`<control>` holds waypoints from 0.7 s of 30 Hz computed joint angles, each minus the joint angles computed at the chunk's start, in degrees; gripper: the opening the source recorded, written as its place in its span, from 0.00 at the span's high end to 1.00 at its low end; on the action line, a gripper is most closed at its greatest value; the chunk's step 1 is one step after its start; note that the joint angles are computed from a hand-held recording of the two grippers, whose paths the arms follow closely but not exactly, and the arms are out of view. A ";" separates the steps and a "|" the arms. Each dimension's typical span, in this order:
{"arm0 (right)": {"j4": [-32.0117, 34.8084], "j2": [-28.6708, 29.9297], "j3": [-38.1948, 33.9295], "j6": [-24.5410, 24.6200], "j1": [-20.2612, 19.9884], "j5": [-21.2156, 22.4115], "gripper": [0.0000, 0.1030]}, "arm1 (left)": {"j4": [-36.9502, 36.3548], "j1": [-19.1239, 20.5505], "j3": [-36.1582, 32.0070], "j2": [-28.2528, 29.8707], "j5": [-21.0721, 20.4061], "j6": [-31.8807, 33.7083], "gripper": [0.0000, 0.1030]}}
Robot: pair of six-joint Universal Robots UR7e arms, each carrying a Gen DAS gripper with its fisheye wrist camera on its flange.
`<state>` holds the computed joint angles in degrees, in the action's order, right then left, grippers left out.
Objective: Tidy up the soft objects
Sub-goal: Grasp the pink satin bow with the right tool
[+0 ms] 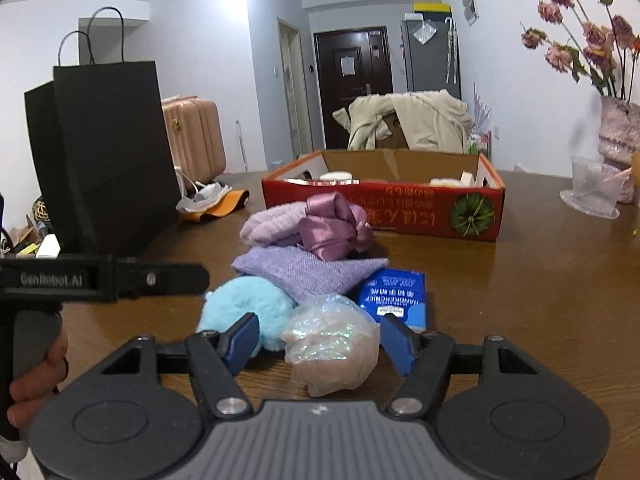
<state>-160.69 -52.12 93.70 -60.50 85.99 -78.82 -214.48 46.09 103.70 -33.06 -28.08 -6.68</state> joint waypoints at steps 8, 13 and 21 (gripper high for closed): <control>5.66 2.86 -7.59 3.89 0.40 4.27 0.36 | 0.18 3.24 -8.73 1.40 -1.32 8.79 0.28; 8.67 10.23 -17.30 2.69 4.22 0.10 0.36 | 2.10 6.06 -16.65 2.77 1.62 13.74 0.36; 20.50 20.99 -35.45 10.07 5.05 -1.91 0.61 | 18.84 10.86 -22.95 2.40 -4.86 8.19 0.55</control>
<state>-140.19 -31.13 58.25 -50.43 91.05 -80.73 -195.63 56.96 80.75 -30.65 -32.94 1.51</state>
